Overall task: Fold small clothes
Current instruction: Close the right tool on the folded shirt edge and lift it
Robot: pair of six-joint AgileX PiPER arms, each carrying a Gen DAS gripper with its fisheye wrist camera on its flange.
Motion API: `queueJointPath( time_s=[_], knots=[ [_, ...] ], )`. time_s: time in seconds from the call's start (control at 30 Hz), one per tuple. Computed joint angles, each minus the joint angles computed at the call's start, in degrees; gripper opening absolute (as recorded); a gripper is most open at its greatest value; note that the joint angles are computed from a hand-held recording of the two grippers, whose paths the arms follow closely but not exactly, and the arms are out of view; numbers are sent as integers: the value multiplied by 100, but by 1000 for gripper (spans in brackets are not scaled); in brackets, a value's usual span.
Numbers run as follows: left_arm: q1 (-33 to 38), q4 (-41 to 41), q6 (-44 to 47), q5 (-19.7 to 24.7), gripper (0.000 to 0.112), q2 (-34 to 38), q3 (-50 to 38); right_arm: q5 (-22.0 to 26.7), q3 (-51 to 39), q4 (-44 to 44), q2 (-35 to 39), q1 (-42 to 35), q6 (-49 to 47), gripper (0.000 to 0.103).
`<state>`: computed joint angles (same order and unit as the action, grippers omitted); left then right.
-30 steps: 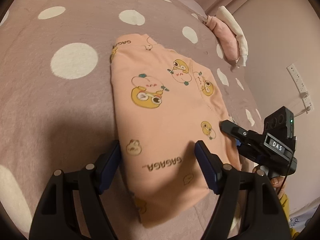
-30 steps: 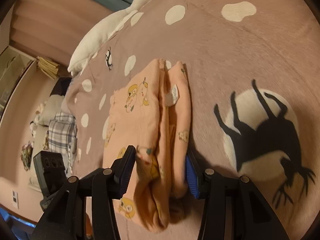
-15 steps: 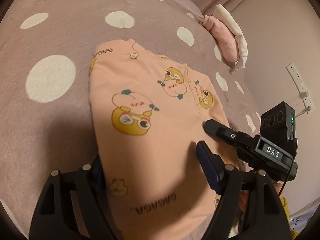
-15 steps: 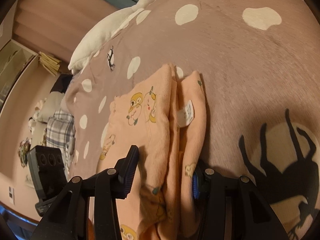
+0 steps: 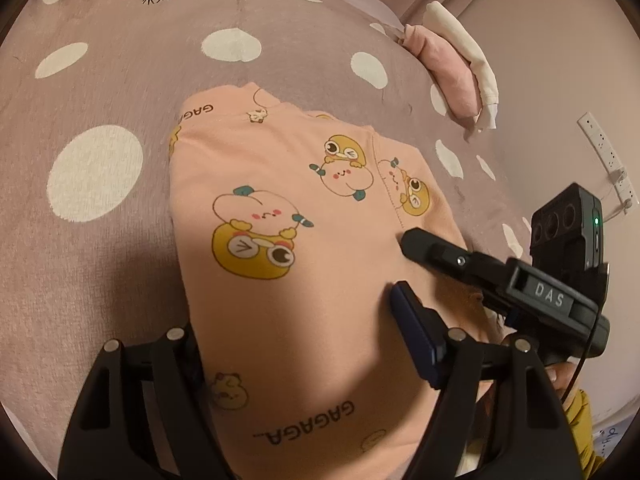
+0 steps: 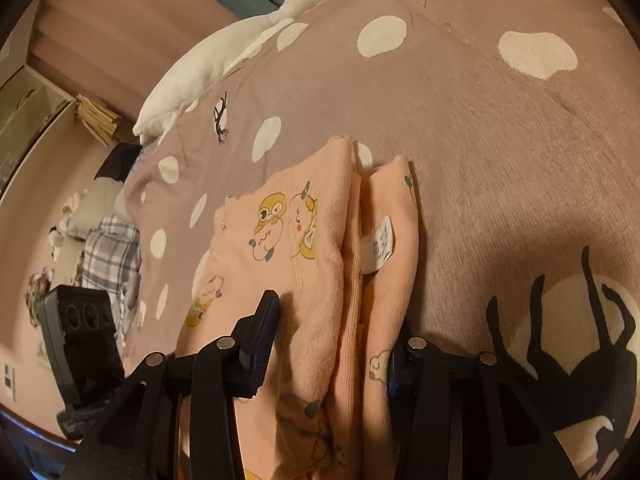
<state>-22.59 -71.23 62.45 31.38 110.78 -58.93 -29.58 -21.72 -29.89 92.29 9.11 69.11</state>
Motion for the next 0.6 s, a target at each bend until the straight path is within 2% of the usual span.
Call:
queueJointPath(
  time_s=[0.23, 0.33, 0.43, 0.6],
  knots=[
    [-20, 26, 55, -278, 60, -37, 89, 30, 0, 486, 54, 88, -484, 35],
    [-94, 195, -103, -426, 60, -54, 78, 161, -15, 766, 18, 203, -732, 34],
    [-112, 220, -139, -462, 60, -36, 58, 425, -81, 1398, -43, 452, -1286, 31],
    [-138, 276, -189, -522, 59, -27, 45, 601, -131, 2229, -73, 696, -2078, 28]
  ],
)
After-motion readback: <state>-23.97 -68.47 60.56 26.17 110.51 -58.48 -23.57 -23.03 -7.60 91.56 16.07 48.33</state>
